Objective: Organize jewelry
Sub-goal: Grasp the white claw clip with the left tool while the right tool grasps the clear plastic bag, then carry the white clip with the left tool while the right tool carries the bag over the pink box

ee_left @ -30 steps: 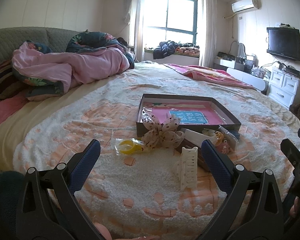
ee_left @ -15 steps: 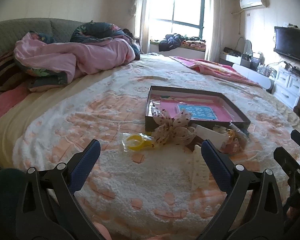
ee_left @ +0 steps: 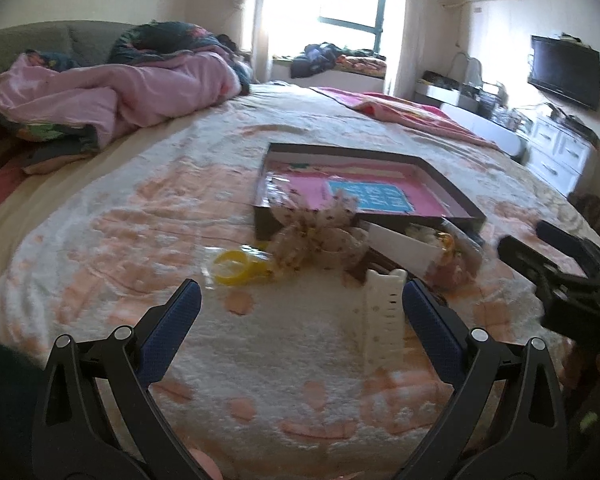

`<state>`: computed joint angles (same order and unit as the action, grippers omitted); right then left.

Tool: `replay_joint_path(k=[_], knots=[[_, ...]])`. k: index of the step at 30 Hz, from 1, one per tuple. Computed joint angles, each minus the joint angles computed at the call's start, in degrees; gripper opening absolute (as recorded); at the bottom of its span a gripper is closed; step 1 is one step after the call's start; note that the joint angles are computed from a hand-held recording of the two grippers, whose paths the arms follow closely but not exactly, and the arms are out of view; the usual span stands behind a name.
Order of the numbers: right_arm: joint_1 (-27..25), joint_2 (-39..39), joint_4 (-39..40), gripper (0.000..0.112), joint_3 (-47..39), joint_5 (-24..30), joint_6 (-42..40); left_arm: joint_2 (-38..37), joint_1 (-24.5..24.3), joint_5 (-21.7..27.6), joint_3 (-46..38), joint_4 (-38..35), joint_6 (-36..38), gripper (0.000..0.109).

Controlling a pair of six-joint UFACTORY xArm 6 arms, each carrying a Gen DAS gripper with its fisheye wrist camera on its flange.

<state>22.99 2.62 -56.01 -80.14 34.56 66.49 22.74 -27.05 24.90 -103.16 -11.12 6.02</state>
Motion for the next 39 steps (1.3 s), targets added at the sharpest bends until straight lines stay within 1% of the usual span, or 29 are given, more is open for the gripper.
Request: replay_joint_path(k=[2, 4, 5, 8, 12, 14, 16, 17, 18, 19, 21, 22, 23, 24, 25, 26, 27, 30, 37, 39], knots=[[-0.8, 1.3, 3.8, 0.084, -1.1, -0.1, -3.3, 1.1, -0.2, 0.9, -1.5, -3.4, 3.1, 0.093], [-1.3, 2.6, 6.3, 0.081, -2.2, 0.0, -5.5, 3.3, -0.6, 3.4, -4.8, -0.8, 1.3, 0.093], [-1.7, 3.3, 7.7, 0.078, -2.8, 0.1, -6.8, 4.6, -0.7, 5.1, -6.7, -0.5, 1.2, 0.093], [-2.3, 4.6, 10.2, 0.069, -3.9, 0.4, -9.0, 7.2, -1.2, 8.0, -10.6, -0.2, 1.7, 0.092], [-3.4, 5.3, 13.4, 0.056, -3.6, 0.1, -10.7, 9.5, -1.6, 11.0, -14.0, -2.7, 4.6, 0.09], [-3.6, 5.3, 14.2, 0.051, -3.2, 0.1, -11.3, 11.0, -1.7, 13.3, -16.4, -4.2, 6.2, 0.081], [-3.8, 5.5, 14.8, 0.047, -2.9, -0.1, -12.1, 12.6, -1.6, 16.1, -18.8, -5.6, 7.0, 0.078], [-4.0, 5.6, 15.1, 0.044, -2.7, -0.3, -12.5, 13.2, -1.6, 17.0, -19.6, -5.9, 7.1, 0.073], [-4.2, 5.6, 15.4, 0.041, -2.6, -0.7, -12.9, 13.8, -1.5, 18.0, -20.6, -6.0, 7.3, 0.071], [-4.3, 5.7, 15.4, 0.04, -2.6, -1.0, -13.0, 14.0, -1.6, 18.3, -20.7, -5.8, 7.2, 0.066], [-4.4, 5.8, 15.1, 0.03, -2.5, -1.3, -13.3, 14.8, -1.5, 19.7, -22.0, -5.8, 7.0, 0.061], [-4.5, 5.8, 15.3, 0.027, -2.5, -1.2, -13.5, 15.3, -1.3, 20.4, -22.8, -6.0, 7.1, 0.055], [-4.7, 5.8, 16.2, 0.019, -2.3, -1.3, -13.9, 15.4, -1.3, 20.6, -22.9, -6.0, 7.0, 0.051], [-4.9, 5.8, 16.7, 0.017, -2.2, -1.3, -14.0, 15.9, -1.5, 21.0, -23.7, -4.9, 6.3, 0.049], [-5.2, 5.5, 17.6, 0.017, -1.6, -1.9, -14.2, 15.9, -1.4, 21.0, -23.8, -4.8, 6.3, 0.044], [-5.4, 5.1, 18.1, 0.016, -1.1, -2.5, -14.2, 16.1, -1.5, 21.1, -24.0, -4.9, 6.3, 0.036], [-5.4, 4.8, 18.0, 0.016, -0.8, -2.7, -14.0, 16.2, -1.3, 21.5, -24.2, -6.1, 7.2, 0.033], [-5.7, 3.5, 18.0, 0.016, 0.6, -4.3, -13.5, 15.6, -1.4, 21.4, -23.4, -6.3, 7.9, 0.033], [-6.0, 0.3, 19.6, 0.016, 3.6, -6.3, -11.8, 14.2, -1.8, 21.5, -22.8, -9.5, 10.3, 0.033], [-6.0, -0.8, 19.3, 0.016, 4.6, -6.7, -10.8, 14.3, -2.2, 21.8, -23.7, -10.3, 11.0, 0.033]])
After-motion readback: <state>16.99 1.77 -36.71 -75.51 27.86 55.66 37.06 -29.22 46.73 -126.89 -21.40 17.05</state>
